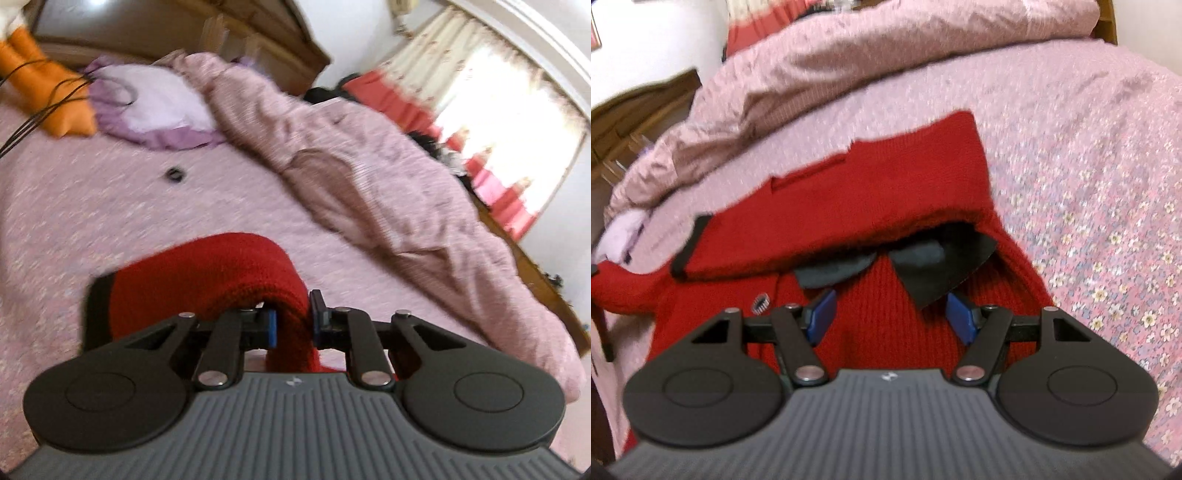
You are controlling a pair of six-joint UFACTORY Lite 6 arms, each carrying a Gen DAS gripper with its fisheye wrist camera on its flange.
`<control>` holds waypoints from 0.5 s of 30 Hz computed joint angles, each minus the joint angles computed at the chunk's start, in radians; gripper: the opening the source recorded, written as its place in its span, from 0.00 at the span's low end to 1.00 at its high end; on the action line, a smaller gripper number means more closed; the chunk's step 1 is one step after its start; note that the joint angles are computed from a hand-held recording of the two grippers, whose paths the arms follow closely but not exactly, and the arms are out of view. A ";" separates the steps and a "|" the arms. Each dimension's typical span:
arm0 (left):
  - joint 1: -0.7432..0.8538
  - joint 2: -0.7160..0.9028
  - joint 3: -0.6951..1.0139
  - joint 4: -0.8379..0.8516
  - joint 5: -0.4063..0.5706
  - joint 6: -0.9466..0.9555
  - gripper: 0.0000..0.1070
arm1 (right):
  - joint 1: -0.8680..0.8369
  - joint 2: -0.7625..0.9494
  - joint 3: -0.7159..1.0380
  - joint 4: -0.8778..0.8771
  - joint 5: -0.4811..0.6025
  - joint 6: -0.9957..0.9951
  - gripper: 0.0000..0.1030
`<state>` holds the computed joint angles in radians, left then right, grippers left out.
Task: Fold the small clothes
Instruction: 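Close the left tool on the other sleeve and lift it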
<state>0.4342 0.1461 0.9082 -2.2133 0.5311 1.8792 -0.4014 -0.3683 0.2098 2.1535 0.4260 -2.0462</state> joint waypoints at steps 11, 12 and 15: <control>-0.190 -0.121 0.052 0.077 -0.068 -0.105 0.17 | -0.068 -0.102 -0.018 -0.175 0.021 0.128 0.65; -0.216 -0.128 0.054 0.068 -0.077 -0.095 0.17 | -0.073 -0.104 -0.018 -0.188 0.023 0.139 0.65; -0.292 -0.140 0.054 0.019 -0.106 -0.042 0.17 | -0.092 -0.139 -0.030 -0.245 0.030 0.191 0.65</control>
<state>0.1420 0.0060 0.9620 -2.1942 0.4249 1.8375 -0.4934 -0.5070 0.1793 1.9083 0.4563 -1.8548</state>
